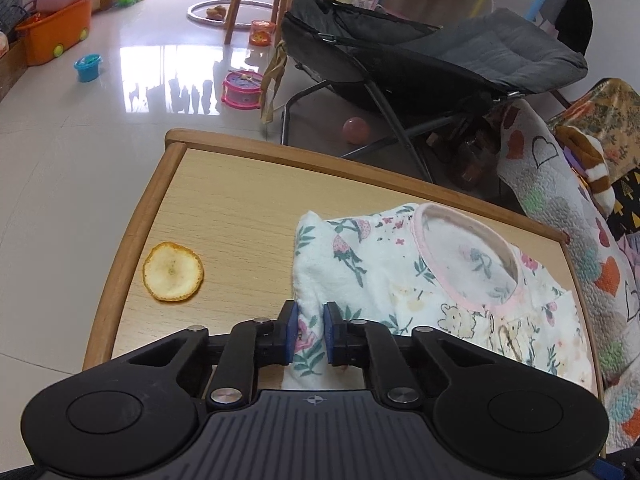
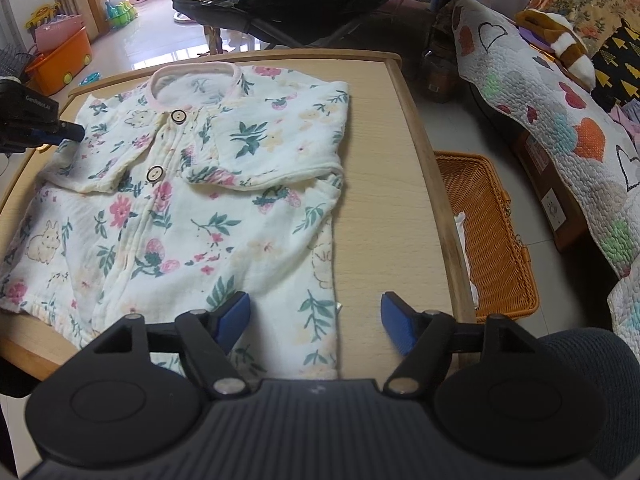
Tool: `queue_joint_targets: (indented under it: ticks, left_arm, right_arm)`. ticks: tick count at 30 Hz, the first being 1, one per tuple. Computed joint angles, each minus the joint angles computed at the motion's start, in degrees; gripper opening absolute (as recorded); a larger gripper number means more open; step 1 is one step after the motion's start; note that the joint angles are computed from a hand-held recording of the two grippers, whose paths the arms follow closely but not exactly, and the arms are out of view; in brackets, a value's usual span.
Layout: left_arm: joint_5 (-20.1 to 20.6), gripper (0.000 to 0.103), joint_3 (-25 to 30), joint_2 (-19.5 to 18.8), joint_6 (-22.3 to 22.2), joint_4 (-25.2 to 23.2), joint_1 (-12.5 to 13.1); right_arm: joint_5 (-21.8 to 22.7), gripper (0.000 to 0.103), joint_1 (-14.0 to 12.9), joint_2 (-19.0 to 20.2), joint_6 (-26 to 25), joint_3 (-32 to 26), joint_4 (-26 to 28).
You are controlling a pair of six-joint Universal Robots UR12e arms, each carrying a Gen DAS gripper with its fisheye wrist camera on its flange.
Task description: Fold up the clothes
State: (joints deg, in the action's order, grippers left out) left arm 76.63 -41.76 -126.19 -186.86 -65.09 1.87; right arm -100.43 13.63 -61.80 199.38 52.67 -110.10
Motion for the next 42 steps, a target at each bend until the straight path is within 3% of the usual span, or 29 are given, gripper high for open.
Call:
queue_joint_targets:
  ticks: [9,19,28,42]
  left_arm:
    - [0.8,0.006,-1.1,1.0,-0.4,1.4,0.0]
    - [-2.3,0.006,-0.3,1.5,0.6,3.3,-0.4]
    - [-5.6,0.006,-0.3,1.9,3.7,1.9,-1.8]
    - [-7.6,0.006,-0.4,1.3,4.4,-1.0,-3.0]
  right_arm:
    - [-0.1,0.074,0.0,0.2,0.2,-0.3,0.4]
    - [-0.2,0.074,0.0,0.1,0.3,-0.4,0.8]
    - [0.0,0.074,0.0,0.1,0.3,-0.5,1.0]
    - [0.0,0.074,0.1,0.0,0.7,-0.3,0.9]
